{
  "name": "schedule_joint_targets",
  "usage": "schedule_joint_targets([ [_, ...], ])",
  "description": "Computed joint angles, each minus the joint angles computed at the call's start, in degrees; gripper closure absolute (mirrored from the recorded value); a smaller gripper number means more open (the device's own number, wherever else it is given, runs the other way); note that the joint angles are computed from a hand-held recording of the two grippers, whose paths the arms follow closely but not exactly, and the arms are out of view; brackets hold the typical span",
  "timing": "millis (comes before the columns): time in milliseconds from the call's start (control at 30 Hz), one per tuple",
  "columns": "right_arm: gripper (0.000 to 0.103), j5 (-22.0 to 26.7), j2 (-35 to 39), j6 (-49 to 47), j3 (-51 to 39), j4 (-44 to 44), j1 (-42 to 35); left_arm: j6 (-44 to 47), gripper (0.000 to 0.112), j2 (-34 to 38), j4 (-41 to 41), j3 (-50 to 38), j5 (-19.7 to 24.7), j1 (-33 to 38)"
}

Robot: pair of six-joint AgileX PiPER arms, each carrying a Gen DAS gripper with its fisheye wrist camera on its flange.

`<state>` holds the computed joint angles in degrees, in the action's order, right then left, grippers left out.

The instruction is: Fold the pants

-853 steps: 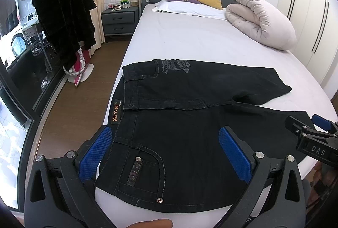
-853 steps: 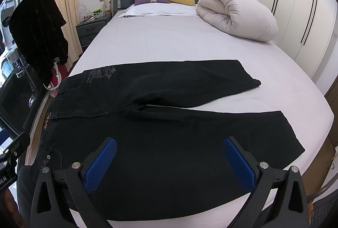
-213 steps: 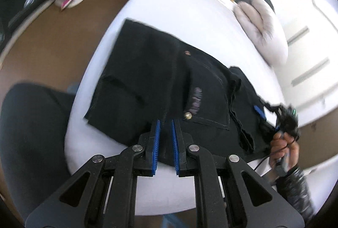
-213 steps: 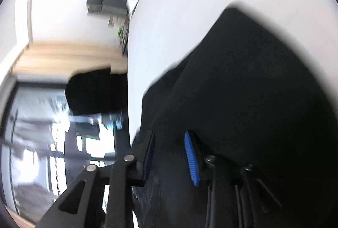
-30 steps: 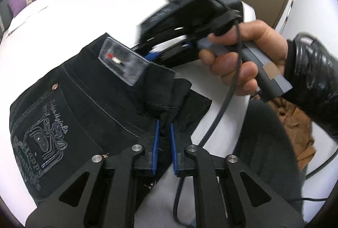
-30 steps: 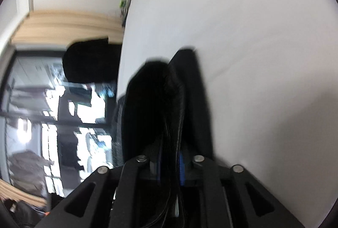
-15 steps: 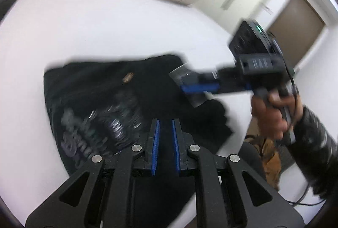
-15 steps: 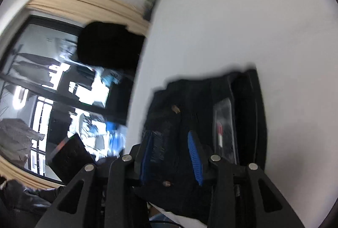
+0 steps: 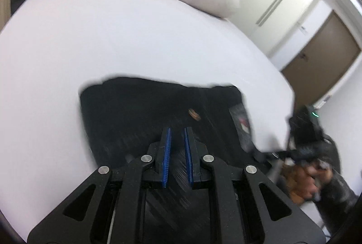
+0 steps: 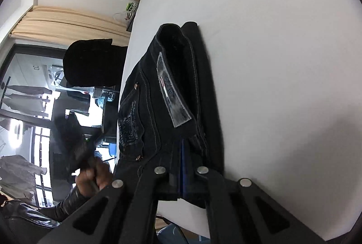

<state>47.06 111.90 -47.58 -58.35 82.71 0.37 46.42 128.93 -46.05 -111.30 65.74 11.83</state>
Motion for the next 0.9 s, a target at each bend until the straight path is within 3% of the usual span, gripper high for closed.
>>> schedule_joint_targets([
  [100,0.103,0.0,0.3,-0.9,-0.3,0.3,-0.1,-0.3,0.101,2.3,3.7,-1.4,-0.1,-1.4],
  [233,0.103,0.0,0.3,-5.3,1.6,5.4,0.2,6.7,0.101,-3.8,1.2,10.0,-3.0,-0.2],
  [300,0.103,0.1,-0.5,-7.3,3.2,6.9,-0.2,12.8,0.101,-8.8,-0.4,18.3,-3.5,0.4],
  [400,0.103,-0.3,-2.2,-9.1,5.3,8.0,-0.2,26.2,0.101,-17.0,-3.4,31.7,-7.9,2.2],
  [500,0.101,-0.7,-5.4,-10.6,8.3,7.6,-0.5,30.9,0.101,-20.3,-2.7,35.7,-7.7,4.2],
  [567,0.093,-1.4,-8.2,-9.1,9.3,5.3,-0.6,29.1,0.101,-21.0,-0.7,35.5,-6.5,4.6],
  [633,0.041,-3.4,-12.1,-7.4,10.4,3.7,-0.8,26.6,0.100,-22.7,1.0,36.1,-6.5,4.5],
  [700,0.019,-6.9,-15.4,-6.1,10.5,3.5,-0.8,20.1,0.089,-21.7,2.0,33.4,-6.9,4.7],
  [767,0.018,-6.6,-14.9,-6.6,8.1,3.6,-1.8,13.4,0.027,-17.7,0.3,28.1,-3.7,7.1],
  [900,0.018,-4.5,-6.2,4.0,-3.8,-6.2,-1.3,1.5,0.025,-8.6,-1.4,17.1,0.7,8.7],
])
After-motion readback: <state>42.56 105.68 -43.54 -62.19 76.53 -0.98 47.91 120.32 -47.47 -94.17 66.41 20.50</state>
